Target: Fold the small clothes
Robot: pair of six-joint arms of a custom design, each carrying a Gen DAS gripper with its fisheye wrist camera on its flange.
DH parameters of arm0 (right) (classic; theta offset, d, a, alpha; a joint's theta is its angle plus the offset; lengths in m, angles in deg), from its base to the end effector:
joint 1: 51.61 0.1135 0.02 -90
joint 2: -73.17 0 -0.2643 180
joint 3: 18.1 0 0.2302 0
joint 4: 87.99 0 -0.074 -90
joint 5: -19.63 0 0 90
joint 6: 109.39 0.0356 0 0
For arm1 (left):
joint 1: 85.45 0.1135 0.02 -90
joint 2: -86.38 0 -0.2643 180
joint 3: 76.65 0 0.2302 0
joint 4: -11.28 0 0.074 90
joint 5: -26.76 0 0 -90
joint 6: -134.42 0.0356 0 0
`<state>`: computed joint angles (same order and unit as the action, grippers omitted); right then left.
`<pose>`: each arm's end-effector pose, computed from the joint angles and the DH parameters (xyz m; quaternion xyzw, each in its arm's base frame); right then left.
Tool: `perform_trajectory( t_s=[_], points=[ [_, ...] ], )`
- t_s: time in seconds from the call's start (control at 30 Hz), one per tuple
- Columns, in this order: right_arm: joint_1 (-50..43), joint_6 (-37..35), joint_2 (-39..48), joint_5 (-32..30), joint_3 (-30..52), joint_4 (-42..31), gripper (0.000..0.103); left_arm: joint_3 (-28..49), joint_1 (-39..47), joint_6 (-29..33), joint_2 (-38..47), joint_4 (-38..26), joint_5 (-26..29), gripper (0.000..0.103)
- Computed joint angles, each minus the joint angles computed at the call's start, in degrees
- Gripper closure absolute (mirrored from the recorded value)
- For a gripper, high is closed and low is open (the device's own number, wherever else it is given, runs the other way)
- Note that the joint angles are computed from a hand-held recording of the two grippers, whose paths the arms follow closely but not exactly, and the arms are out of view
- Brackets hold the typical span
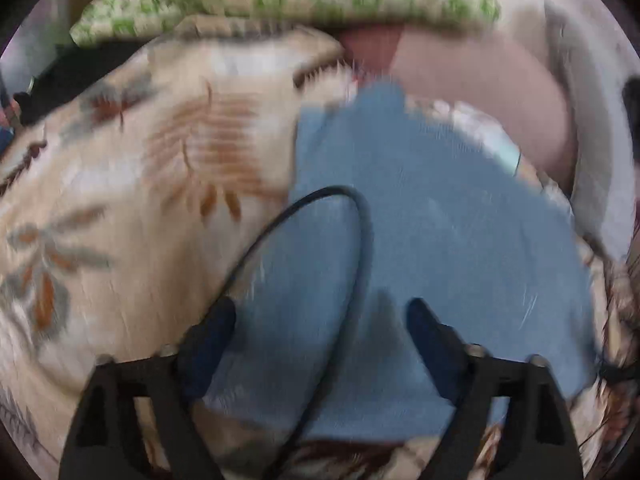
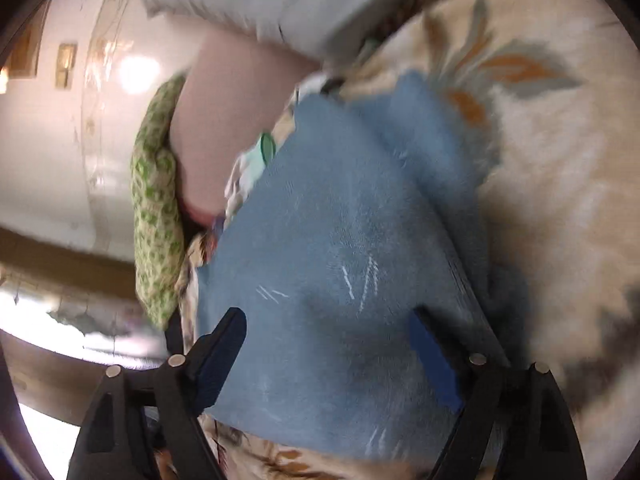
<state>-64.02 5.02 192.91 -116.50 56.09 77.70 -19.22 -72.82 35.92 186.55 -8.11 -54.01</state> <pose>0.3589 -0.0527 0.0933 0.1839 0.8751 0.4012 0.1984 0.2811 0.0571 0.1209 -0.1583 0.9546 -0.0694 0.2427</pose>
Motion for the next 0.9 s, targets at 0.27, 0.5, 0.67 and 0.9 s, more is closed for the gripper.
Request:
perform_trajectory(
  t_s=[0.27,0.5,0.67,0.9],
  points=[
    [0.4,-7.8,-7.9,0.9,-10.6,1.8,0.011,-9.2,-2.0,0.4,-10.3,2.2,-2.8,0.01],
    [-3.2,-4.7,-13.8,-1.1,-16.1,0.9,0.015,-13.1,1.9,-0.2,-17.4,-1.4,-0.5,0.011],
    [-12.3,-16.7,-28.7,-5.4,-26.7,-6.9,0.015,-20.5,10.3,4.1,-38.9,-9.0,8.7,0.011],
    [-26.8,-31.2,-33.0,-14.3,-38.7,-14.2,0.015,-23.8,27.3,13.7,-55.7,-24.4,19.0,0.011]
  ],
)
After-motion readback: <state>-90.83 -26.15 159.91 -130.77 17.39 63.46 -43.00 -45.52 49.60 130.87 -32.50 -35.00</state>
